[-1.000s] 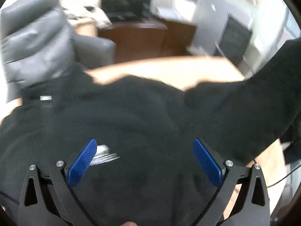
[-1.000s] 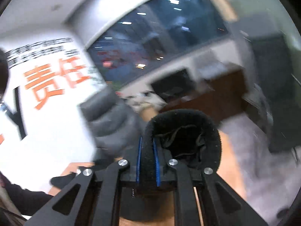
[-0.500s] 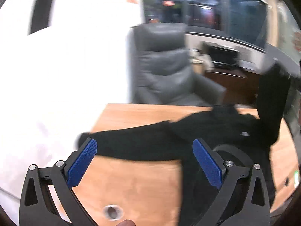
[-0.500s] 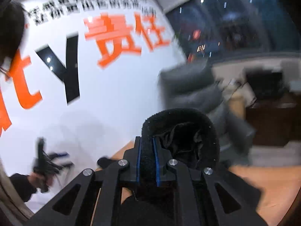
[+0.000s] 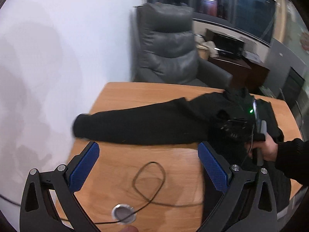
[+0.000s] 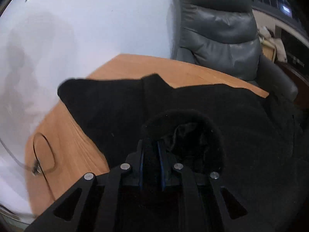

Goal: Fold clothes

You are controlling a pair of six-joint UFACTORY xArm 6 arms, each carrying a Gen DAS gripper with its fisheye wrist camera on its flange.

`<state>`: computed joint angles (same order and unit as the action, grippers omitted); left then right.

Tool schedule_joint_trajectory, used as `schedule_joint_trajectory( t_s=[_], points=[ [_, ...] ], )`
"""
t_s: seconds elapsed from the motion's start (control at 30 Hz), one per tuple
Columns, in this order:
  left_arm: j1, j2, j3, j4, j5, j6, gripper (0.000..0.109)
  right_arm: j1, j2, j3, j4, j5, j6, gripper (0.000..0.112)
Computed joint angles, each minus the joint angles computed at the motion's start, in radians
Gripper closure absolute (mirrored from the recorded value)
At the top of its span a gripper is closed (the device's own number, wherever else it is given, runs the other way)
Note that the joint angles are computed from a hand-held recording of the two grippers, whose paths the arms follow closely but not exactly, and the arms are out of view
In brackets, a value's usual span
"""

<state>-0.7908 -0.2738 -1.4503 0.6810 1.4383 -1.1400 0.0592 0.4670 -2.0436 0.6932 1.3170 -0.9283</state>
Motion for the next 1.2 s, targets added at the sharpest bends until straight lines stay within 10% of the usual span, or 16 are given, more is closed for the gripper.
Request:
schedule_joint_trajectory(
  t_s=[0.27,0.43,0.6,0.73,0.87,1.0,1.03,1.07,1.2],
  points=[
    [0.073,0.233,-0.205,-0.032,-0.172,0.118,0.006,-0.047,-0.056,0.081,0.024,-0.008,-0.15,0.089],
    [0.101,0.396,-0.384,-0.036,-0.19,0.181,0.006,-0.051,-0.112,0.132,0.045,0.035,-0.217,0.043],
    [0.142,0.521,-0.463,-0.181,-0.369,0.324,0.006,-0.249,-0.201,0.177,0.23,0.001,-0.378,0.016],
    [0.142,0.698,-0.598,-0.278,-0.429,0.478,0.006,-0.405,-0.113,0.102,0.074,-0.148,-0.576,0.016],
    [0.162,0.837,-0.674,-0.353,-0.421,0.53,0.006,-0.478,0.089,-0.108,-0.189,-0.198,-0.622,0.041],
    [0.182,0.91,-0.686,-0.38,-0.408,0.527,0.006,-0.514,0.105,-0.095,-0.152,-0.226,-0.744,0.044],
    [0.188,0.924,-0.686,-0.385,-0.403,0.52,0.006,-0.515,0.097,-0.073,-0.139,-0.258,-0.745,0.05],
    [0.198,0.915,-0.658,-0.402,-0.418,0.499,0.006,-0.515,0.099,-0.067,-0.133,-0.291,-0.726,0.079],
    [0.217,0.836,-0.49,-0.436,-0.543,0.421,0.006,-0.552,0.255,-0.353,-0.116,-0.173,-0.427,0.087]
  ],
)
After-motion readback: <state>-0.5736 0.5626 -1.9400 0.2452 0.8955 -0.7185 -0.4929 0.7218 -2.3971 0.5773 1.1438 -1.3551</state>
